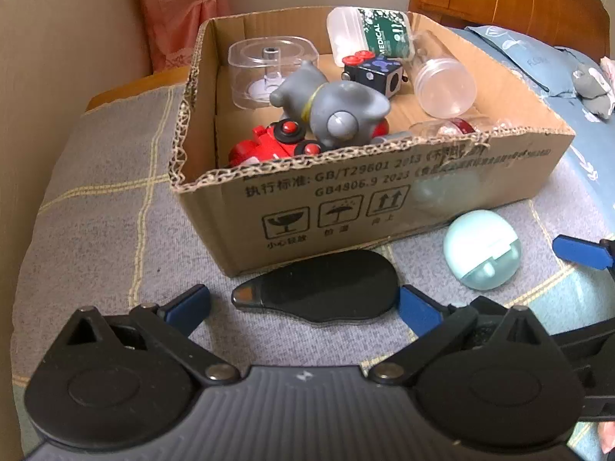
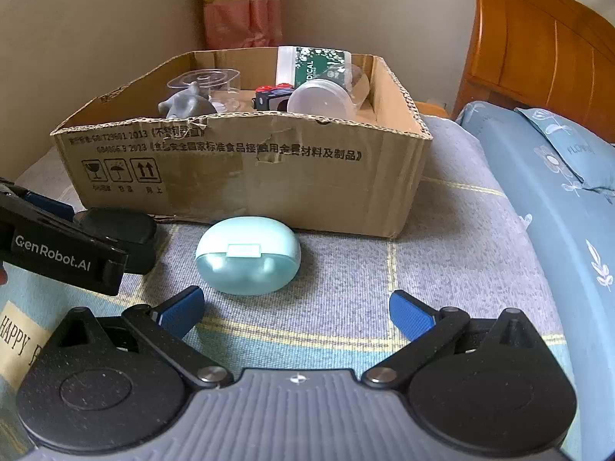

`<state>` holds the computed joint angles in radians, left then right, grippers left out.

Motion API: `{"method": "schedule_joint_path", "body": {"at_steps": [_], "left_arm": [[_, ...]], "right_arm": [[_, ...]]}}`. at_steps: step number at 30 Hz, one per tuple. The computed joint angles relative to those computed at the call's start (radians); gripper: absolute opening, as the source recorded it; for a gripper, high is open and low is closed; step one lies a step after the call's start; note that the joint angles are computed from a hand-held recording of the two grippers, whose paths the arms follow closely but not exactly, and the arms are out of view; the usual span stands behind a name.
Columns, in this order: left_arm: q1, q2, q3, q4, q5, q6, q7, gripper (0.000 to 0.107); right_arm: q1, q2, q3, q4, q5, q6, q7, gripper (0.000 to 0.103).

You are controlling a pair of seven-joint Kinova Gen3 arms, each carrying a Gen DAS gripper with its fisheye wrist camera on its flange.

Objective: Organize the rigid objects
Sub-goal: 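Move the left tool to the black oval case and grasp it, then grasp the mint-green egg-shaped case with the right tool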

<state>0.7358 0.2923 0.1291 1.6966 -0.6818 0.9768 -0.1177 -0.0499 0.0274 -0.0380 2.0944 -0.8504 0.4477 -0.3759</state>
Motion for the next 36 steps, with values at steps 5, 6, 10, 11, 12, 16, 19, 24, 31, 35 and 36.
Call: {"method": "schedule_joint_path", "body": {"at_steps": [5, 6, 10, 11, 12, 16, 19, 24, 31, 35, 36], "left_arm": [[0.001, 0.012, 0.0, -0.029, 0.024, 0.033, 0.007, 0.102], [0.002, 0.015, -0.001, -0.035, 0.027, 0.041, 0.011, 0.103], [0.028, 0.028, -0.015, -0.038, -0.003, 0.055, 0.076, 0.103], [0.046, 0.033, -0.02, -0.033, -0.026, 0.06, 0.111, 0.103], [0.064, 0.037, -0.024, -0.026, -0.051, 0.064, 0.151, 0.103], [0.109, 0.063, -0.027, -0.028, -0.111, 0.108, 0.267, 0.103], [0.122, 0.09, -0.028, -0.062, -0.114, 0.15, 0.308, 0.102], [0.149, 0.102, -0.028, -0.054, -0.15, 0.158, 0.357, 0.099], [0.149, 0.098, -0.021, -0.05, -0.163, 0.16, 0.359, 0.089], [0.159, 0.098, -0.021, -0.036, -0.185, 0.156, 0.377, 0.089], [0.16, 0.094, -0.02, -0.03, -0.188, 0.153, 0.38, 0.089]], "right_arm": [[0.007, 0.013, 0.001, -0.028, 0.037, 0.035, -0.017, 0.103], [0.008, 0.014, 0.0, -0.03, 0.038, 0.038, -0.015, 0.103], [0.019, 0.018, -0.003, -0.034, 0.028, 0.051, 0.007, 0.103], [0.021, 0.017, -0.004, -0.03, 0.016, 0.049, 0.02, 0.103], [0.025, 0.016, -0.004, -0.025, 0.003, 0.048, 0.036, 0.103], [0.031, 0.013, 0.002, -0.024, -0.004, 0.064, 0.058, 0.103], [0.03, 0.008, 0.004, -0.018, -0.006, 0.06, 0.056, 0.103], [0.031, 0.0, 0.013, -0.003, -0.035, 0.06, 0.091, 0.103], [0.034, -0.005, 0.023, 0.003, -0.046, 0.069, 0.109, 0.103], [0.031, -0.005, 0.024, 0.001, -0.035, 0.068, 0.097, 0.103], [0.029, -0.005, 0.023, 0.0, -0.029, 0.068, 0.09, 0.103]]}}
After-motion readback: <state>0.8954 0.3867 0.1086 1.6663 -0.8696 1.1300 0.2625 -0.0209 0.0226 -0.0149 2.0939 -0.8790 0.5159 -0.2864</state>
